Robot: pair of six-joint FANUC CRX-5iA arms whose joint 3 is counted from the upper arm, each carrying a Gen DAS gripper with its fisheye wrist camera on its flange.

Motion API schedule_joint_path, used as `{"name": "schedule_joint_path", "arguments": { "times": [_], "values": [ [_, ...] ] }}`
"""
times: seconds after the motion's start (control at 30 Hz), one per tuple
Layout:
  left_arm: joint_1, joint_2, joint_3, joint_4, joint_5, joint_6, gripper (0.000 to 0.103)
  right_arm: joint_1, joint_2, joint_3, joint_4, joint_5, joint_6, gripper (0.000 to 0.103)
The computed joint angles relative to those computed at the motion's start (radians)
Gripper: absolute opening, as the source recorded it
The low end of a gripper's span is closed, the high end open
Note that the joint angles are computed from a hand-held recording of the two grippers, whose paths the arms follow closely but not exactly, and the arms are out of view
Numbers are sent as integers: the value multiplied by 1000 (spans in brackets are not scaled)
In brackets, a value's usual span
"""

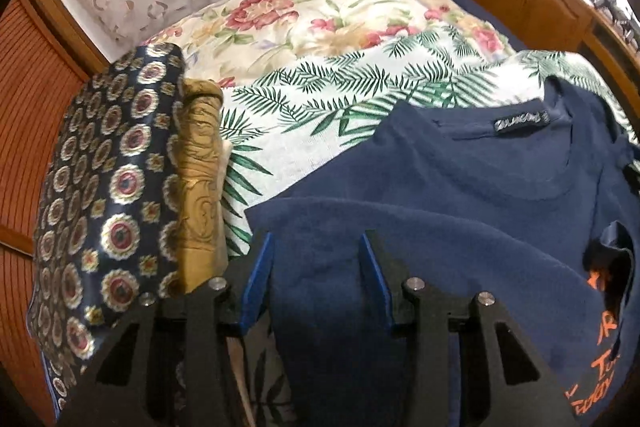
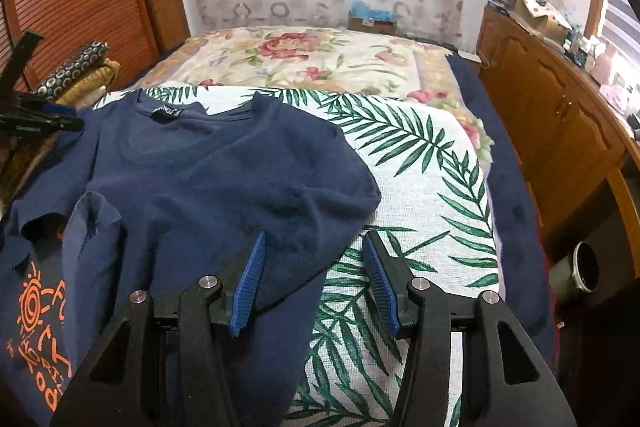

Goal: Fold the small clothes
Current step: 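Grasp the T-shirt shoulder with the left gripper while the right gripper grasps the other shoulder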

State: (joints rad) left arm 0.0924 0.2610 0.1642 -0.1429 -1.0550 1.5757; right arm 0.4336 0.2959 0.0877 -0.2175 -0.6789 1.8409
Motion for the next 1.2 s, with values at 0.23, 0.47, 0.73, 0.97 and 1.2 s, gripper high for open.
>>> {"name": "schedule_joint_path", "arguments": {
  "times": [0.23, 0.47, 0.73, 0.97, 1.2],
  "values": [
    [31, -4, -28, 75, 36, -59, 20, -15, 5, 22, -44, -28, 28, 51],
    [39, -100, -85, 10, 122, -5, 2, -8, 7, 16, -16, -16, 12, 51],
    [109, -245, -191, 110, 218, -87, 2, -25, 22, 55, -35, -15, -14, 66],
    [134, -360, -315, 172, 310, -139, 2, -5, 83, 106, 48, -49, -107, 66],
    [148, -500, -449, 265, 372, -210, 2, 17, 66, 118, -5, -50, -18, 9]
  ]
}}
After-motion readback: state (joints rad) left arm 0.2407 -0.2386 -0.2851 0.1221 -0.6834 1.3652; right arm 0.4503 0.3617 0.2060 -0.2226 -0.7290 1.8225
